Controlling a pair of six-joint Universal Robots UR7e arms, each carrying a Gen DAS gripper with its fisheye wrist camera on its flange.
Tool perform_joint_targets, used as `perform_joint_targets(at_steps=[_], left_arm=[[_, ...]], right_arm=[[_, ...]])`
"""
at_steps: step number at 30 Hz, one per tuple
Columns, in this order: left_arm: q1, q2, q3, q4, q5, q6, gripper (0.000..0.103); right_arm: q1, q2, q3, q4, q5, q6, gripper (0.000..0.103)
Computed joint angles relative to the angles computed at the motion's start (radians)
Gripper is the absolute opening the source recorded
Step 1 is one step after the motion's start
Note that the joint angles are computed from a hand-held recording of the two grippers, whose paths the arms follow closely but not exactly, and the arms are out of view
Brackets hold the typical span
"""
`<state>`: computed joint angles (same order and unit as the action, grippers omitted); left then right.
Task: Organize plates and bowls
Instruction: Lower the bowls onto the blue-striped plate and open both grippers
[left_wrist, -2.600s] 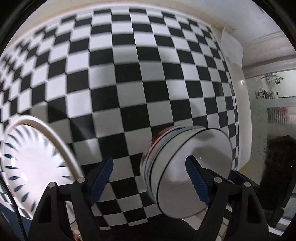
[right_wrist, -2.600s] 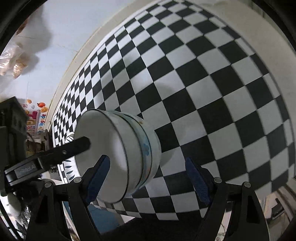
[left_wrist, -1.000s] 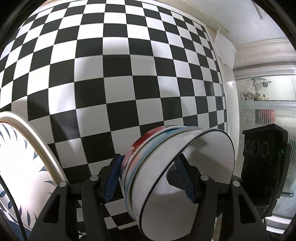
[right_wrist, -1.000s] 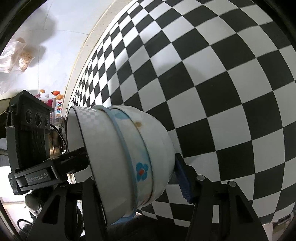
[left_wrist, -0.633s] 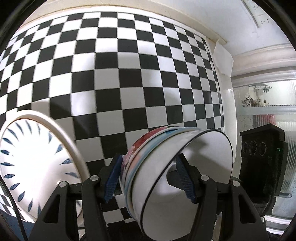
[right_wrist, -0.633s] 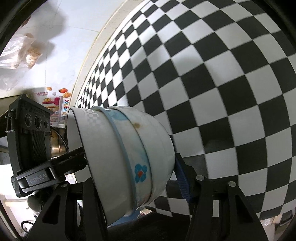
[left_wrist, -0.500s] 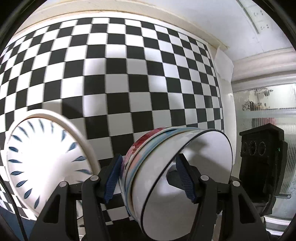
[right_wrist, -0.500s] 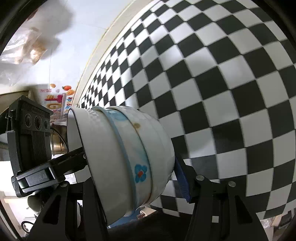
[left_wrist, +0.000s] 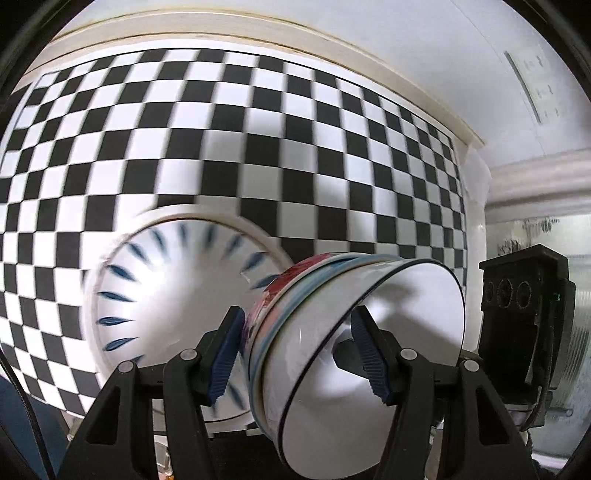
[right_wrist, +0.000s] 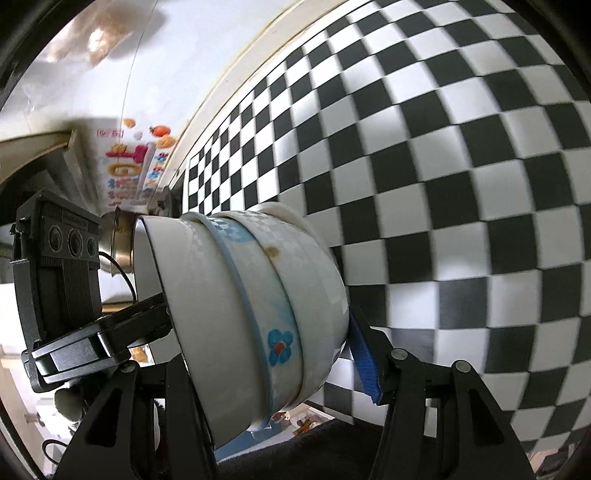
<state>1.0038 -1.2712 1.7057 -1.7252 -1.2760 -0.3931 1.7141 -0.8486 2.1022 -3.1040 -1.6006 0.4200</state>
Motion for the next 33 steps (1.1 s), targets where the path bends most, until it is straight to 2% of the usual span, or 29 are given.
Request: perform_joint_targets(at_steps=[8,13,22,33], left_arm=[[0.06,-0.031,-0.017,0.028,0.058,-0.027,0.057],[0.093,-0.045,-0.015,0.024,0.066,-0.052,0.057],[0.121,-0.046,-0.021,0.035,0.066,-0.06,0.057],[0.134,-0.034,-0.023,0.041,0.055,-0.061,0.057]], right_arm=[[0.035,0.129,-0.148,0.085,0.035,-0.02,0.058],[0.051,0.189,-0.232,0.155,0.033,-0.042,0.058],[0.056,0.239,-0.289,0.198,0.036,-0.044,0.058],[0.052,0.247,-0.294,0.213,0.027,-0.028,0.058]])
